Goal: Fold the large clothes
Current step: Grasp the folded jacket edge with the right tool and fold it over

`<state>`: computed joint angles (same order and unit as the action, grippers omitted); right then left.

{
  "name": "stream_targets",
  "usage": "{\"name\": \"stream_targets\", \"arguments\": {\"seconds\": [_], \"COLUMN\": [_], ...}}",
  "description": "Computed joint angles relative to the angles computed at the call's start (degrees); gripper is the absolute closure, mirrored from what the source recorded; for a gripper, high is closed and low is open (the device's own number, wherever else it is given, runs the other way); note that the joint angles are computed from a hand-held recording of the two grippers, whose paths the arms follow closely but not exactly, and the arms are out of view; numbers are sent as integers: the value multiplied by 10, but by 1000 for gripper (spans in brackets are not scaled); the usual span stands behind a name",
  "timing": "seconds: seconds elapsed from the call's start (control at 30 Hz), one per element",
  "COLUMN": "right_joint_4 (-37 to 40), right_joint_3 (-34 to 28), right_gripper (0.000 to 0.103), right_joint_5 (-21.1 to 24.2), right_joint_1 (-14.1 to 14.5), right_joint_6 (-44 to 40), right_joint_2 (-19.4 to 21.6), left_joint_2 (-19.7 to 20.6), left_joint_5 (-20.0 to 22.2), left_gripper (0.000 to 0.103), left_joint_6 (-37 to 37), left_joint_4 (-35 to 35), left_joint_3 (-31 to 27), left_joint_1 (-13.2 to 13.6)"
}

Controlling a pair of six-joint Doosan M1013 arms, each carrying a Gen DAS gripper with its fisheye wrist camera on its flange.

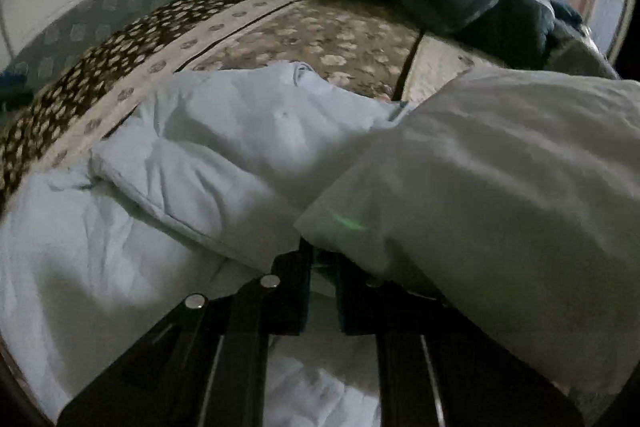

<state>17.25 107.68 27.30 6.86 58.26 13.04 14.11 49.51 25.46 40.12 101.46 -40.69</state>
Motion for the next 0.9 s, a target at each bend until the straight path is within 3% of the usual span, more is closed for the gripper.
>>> {"name": "stream_targets", "arguments": {"seconds": [0.07,0.13,0.17,0.2,0.33,0.57,0.73,0.9], "right_joint_4": [7,19,27,31,-36,-102,-16,22], "right_joint_3": [2,9,23,32,59,77,48,16], "right_gripper": [88,62,35,30,30,30,30,33], "right_joint_5": [25,26,17,7,-25,-45,-21,-7], "right_joint_1": [-6,-15,-22,-27,-50,-139,-187,-188], "right_joint_6": [8,-2,-10,-16,41,165,130,121], "right_joint_2": [-17,-31,-49,-59,-84,-97,-51,9], "left_joint_2": [-1,-4,-4,-4,4,14,17,27], "left_joint_5": [2,-6,-9,-12,-7,15,18,33], "left_gripper": [7,7,7,7,7,7,7,7], "left_joint_6": [3,-2,-3,-5,0,11,14,20], "left_joint_4": [-3,-3,-3,-2,9,28,9,-1], "left_joint_3": [2,4,2,1,-13,-27,-26,-29], "left_joint_1": [-1,-5,-7,-11,-26,-40,-29,-20]}}
